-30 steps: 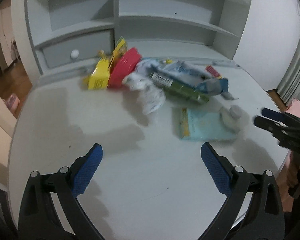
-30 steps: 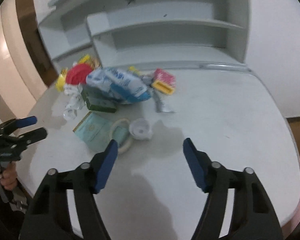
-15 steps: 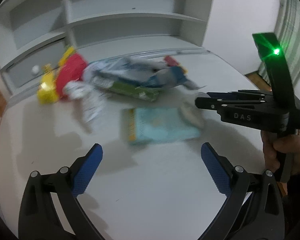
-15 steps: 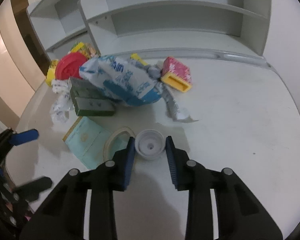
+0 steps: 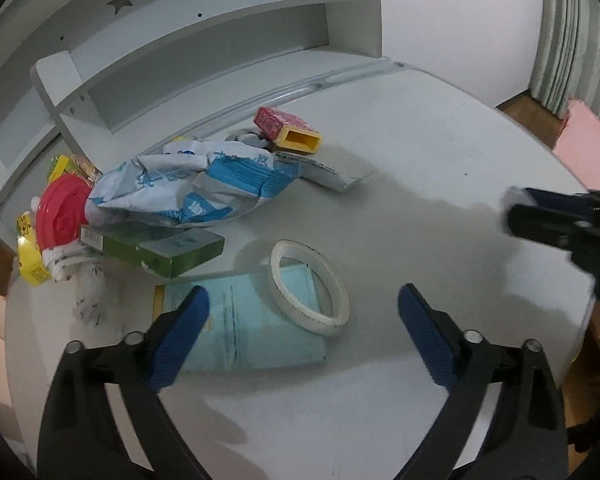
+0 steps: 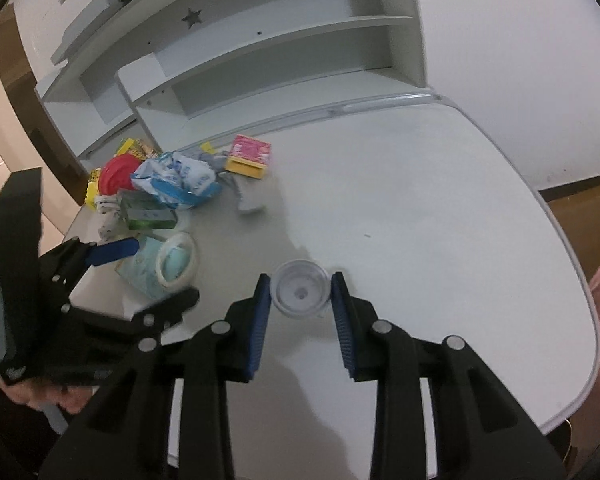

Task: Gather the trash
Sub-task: 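Grasp the white tape roll with left tool while right tool carries the cap to the bin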

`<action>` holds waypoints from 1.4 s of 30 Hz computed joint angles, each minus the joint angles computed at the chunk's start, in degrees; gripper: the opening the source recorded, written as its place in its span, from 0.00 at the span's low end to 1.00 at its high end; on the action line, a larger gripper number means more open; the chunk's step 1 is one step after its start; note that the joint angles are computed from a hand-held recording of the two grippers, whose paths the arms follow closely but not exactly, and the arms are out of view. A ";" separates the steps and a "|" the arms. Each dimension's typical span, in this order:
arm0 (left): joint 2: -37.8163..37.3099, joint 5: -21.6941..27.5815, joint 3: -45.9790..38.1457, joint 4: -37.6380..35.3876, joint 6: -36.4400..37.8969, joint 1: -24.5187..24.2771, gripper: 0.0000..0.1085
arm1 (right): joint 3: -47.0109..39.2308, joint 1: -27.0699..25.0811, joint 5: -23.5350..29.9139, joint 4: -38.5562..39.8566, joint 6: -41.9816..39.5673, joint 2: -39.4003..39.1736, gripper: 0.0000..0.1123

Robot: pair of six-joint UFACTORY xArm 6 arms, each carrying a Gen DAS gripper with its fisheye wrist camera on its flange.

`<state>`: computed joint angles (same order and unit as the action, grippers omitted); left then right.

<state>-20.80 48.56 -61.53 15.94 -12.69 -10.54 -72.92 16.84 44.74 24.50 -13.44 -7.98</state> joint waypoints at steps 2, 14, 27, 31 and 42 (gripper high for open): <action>1.37 1.61 -1.37 0.34 0.26 -0.34 0.68 | 0.60 -1.14 0.33 0.57 -0.66 -0.76 0.28; 0.33 -0.14 -2.70 0.26 -0.29 -0.94 0.34 | 5.12 -5.59 -0.12 0.97 -0.92 -6.71 0.28; 15.35 -6.81 -18.32 -16.93 13.82 -18.92 0.34 | 18.81 -27.26 -2.95 -7.62 7.48 -18.34 0.28; 26.16 -6.30 -28.97 -23.30 20.58 -26.74 0.34 | 24.05 -39.31 -2.51 -9.00 8.46 -20.98 0.28; 62.77 12.35 -70.53 -29.64 31.31 -40.54 0.34 | 28.80 -64.66 3.23 -11.61 9.38 -14.28 0.28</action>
<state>41.97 60.91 -132.06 -13.70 18.62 -51.08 -44.12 -47.82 47.97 12.89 -4.06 -22.26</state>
